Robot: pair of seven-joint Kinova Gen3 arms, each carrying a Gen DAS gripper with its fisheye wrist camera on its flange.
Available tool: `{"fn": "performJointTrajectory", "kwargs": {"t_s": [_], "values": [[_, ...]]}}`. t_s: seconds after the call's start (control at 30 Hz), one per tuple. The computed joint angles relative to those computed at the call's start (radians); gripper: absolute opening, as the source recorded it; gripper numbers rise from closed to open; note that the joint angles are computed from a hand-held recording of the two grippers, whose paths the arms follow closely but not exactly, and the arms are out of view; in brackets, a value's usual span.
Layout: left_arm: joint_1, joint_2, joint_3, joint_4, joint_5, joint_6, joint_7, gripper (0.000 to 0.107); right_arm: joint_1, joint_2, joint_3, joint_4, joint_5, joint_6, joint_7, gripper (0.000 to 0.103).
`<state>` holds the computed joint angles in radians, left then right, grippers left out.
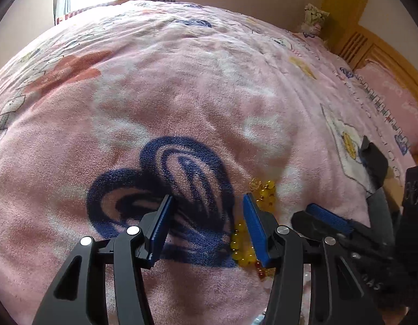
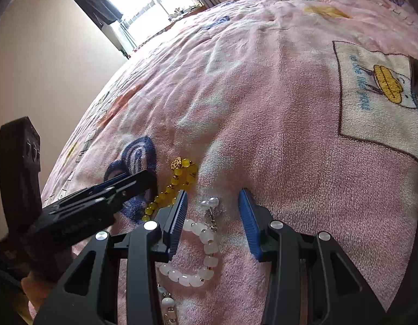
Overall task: Organize jewelry
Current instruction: 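Grasp the yellow bead bracelet with the left tool while the right tool grasps the small silver charm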
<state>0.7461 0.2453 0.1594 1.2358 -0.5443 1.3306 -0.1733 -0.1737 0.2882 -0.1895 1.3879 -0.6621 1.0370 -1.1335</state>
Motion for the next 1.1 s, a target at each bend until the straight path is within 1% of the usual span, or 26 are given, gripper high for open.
{"fn": "performJointTrajectory", "kwargs": {"t_s": [0.03,0.07,0.13,0.2,0.23,0.27,0.33,0.47,0.5,0.53,0.57,0.63,0.67,0.73,0.8,0.87,0.97,1.1], "values": [[-0.002,-0.007,0.000,0.005,0.004,-0.013,0.004,0.053,-0.012,-0.006,0.002,0.005,0.018,-0.015,-0.004,0.037],[0.001,-0.007,0.001,0.002,-0.001,-0.010,0.008,0.053,-0.027,-0.015,0.005,0.014,0.044,-0.037,-0.013,0.031],[-0.005,-0.002,0.005,-0.006,0.011,-0.020,-0.005,0.053,-0.054,-0.027,0.010,0.024,0.093,-0.068,-0.035,0.024],[-0.023,0.002,0.013,-0.005,0.051,-0.051,-0.046,0.053,-0.061,-0.029,0.007,0.025,0.112,-0.077,-0.034,0.023],[-0.025,0.007,0.013,-0.007,0.062,-0.057,-0.060,0.053,-0.064,-0.030,0.007,0.026,0.120,-0.081,-0.035,0.021],[-0.034,0.008,0.020,-0.001,0.071,-0.073,-0.062,0.053,-0.060,-0.027,0.004,0.030,0.112,-0.085,-0.032,0.018],[-0.021,0.022,0.004,-0.010,0.074,-0.060,-0.063,0.053,-0.044,-0.018,0.001,0.028,0.089,-0.077,-0.021,0.015],[0.008,0.045,-0.011,-0.015,0.040,-0.034,-0.064,0.052,-0.009,-0.005,-0.004,0.020,0.042,-0.047,0.015,0.015],[0.019,0.054,-0.017,-0.023,0.028,-0.016,-0.051,0.044,-0.008,-0.005,-0.003,0.020,0.040,-0.044,0.016,0.015],[0.030,0.063,-0.022,-0.033,0.014,0.006,-0.041,0.038,-0.008,-0.006,-0.002,0.019,0.040,-0.043,0.017,0.015],[0.035,0.064,-0.025,-0.035,0.008,0.013,-0.038,0.035,-0.009,-0.007,-0.001,0.018,0.040,-0.043,0.017,0.015],[0.043,0.067,-0.030,-0.040,-0.004,0.031,-0.032,0.024,-0.011,-0.007,0.000,0.014,0.042,-0.039,0.014,0.015],[0.042,0.062,-0.032,-0.033,-0.004,0.028,-0.026,0.022,-0.009,-0.007,0.000,0.013,0.038,-0.036,0.015,0.015],[0.043,0.048,-0.034,-0.019,-0.010,0.023,-0.003,0.011,-0.001,-0.005,0.000,0.007,0.024,-0.026,0.018,0.015],[0.037,0.034,-0.029,-0.009,-0.013,0.011,0.005,0.011,0.008,-0.007,0.001,0.003,0.014,-0.018,0.026,0.015],[0.041,0.033,-0.023,-0.018,-0.028,0.024,0.009,0.010,0.011,-0.010,0.003,-0.001,0.010,-0.014,0.029,0.015],[0.071,0.041,-0.024,-0.044,-0.082,0.063,0.033,0.009,0.017,-0.016,0.006,-0.007,0.002,-0.009,0.029,0.015],[0.089,0.024,-0.019,-0.050,-0.124,0.065,0.047,0.009,0.032,-0.031,0.009,-0.014,-0.019,0.005,0.046,0.015]]}}
